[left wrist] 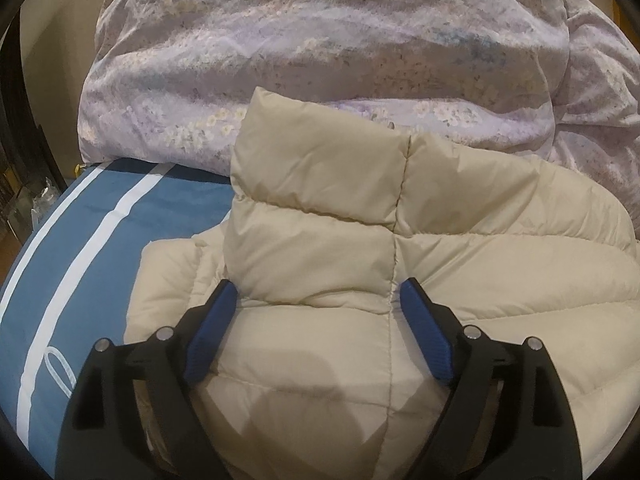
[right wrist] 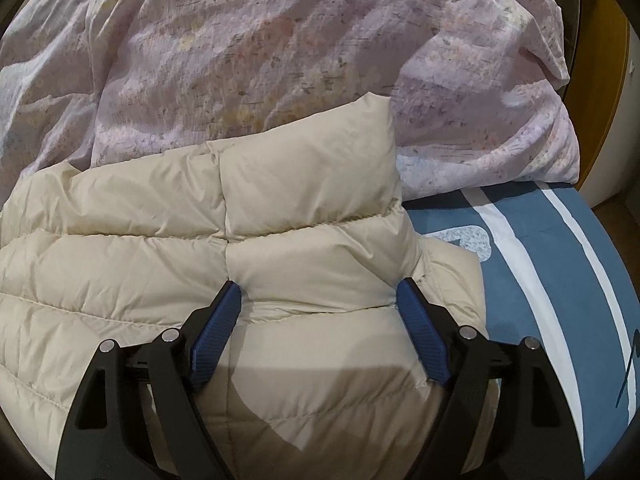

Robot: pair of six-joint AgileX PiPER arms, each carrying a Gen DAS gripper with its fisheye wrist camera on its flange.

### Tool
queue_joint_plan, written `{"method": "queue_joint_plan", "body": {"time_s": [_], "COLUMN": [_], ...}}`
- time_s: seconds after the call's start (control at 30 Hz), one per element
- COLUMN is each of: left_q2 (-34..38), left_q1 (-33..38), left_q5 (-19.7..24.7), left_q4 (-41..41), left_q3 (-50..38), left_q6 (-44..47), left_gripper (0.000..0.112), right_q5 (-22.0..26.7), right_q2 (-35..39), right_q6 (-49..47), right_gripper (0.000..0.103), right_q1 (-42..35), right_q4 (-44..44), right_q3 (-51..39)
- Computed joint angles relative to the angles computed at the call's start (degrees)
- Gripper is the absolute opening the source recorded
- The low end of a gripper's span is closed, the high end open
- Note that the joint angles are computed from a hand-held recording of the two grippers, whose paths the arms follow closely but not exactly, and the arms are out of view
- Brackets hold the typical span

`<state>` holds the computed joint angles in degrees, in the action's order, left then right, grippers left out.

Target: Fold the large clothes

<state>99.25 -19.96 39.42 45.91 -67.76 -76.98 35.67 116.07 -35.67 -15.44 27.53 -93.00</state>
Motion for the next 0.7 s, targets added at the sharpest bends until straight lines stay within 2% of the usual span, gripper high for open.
{"method": "queue_joint_plan", "body": {"time_s": [0.4, 0.7], "left_q2": [0.9, 1.5], "left_q1": [-0.1, 0.2], "left_q5": [0.5, 1.4], "left_q4": [-0.5, -1.5], "left_q3": [-0.6, -1.5], "left_q6": [0.4, 1.6], "left_gripper": [0.086, 0.088], "right_q5": [0.3, -0.1], "right_q2": [1.2, 2.2], "right_q6": [2.4, 7.6], "right_gripper": [0.085, 0.087], "right_q1": [0.9, 2.7], "right_q4": [-2.7, -9.2], "right_q3": [-1.6, -2.7]}}
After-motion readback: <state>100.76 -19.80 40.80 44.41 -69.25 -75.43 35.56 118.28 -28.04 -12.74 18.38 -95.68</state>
